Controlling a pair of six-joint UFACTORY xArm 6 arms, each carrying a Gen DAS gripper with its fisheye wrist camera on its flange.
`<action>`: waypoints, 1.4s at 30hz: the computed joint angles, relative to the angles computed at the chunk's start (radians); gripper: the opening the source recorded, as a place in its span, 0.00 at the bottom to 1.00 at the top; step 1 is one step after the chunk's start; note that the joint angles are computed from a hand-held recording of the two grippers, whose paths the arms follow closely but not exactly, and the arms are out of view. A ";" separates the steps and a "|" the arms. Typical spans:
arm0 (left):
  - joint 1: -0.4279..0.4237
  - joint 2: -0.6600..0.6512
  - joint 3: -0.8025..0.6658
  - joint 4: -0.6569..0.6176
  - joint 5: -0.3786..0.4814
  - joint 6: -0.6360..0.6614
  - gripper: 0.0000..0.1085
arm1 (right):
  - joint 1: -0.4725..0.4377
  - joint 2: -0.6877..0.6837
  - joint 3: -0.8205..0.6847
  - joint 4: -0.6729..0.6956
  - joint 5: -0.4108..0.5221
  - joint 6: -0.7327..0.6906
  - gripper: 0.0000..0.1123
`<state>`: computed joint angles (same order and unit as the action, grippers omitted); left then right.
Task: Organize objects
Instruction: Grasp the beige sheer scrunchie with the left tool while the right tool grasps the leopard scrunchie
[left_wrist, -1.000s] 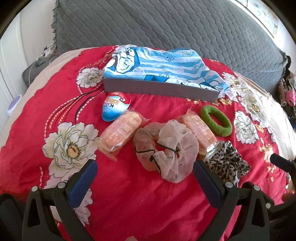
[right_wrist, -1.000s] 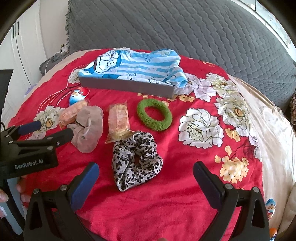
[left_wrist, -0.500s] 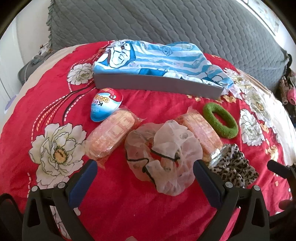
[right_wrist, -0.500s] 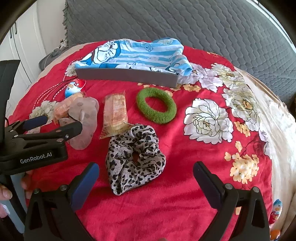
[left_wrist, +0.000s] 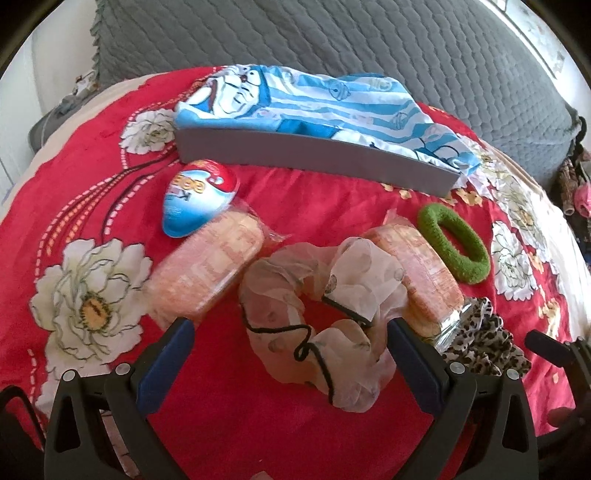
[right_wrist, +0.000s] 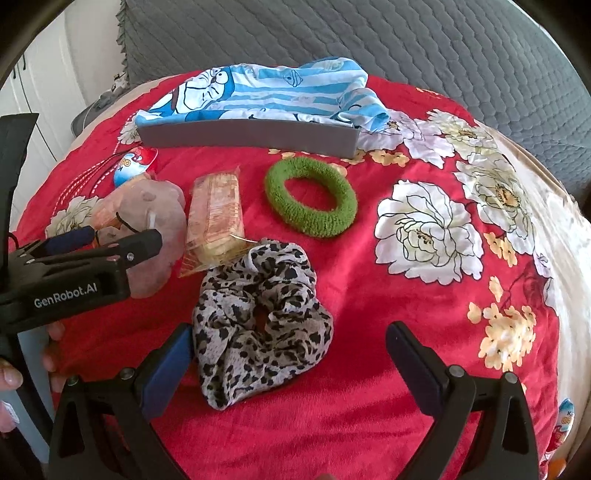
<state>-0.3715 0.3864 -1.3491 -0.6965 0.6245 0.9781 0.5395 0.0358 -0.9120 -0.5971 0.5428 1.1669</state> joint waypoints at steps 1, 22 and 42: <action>-0.002 0.003 -0.002 -0.003 0.006 0.003 0.95 | -0.002 0.003 0.000 0.002 -0.004 0.000 0.90; 0.008 0.030 -0.042 -0.015 0.112 0.025 0.61 | -0.030 0.027 0.022 0.122 -0.109 -0.112 0.47; 0.012 0.005 -0.024 0.008 0.125 0.052 0.22 | -0.022 0.026 0.023 0.176 -0.133 -0.202 0.20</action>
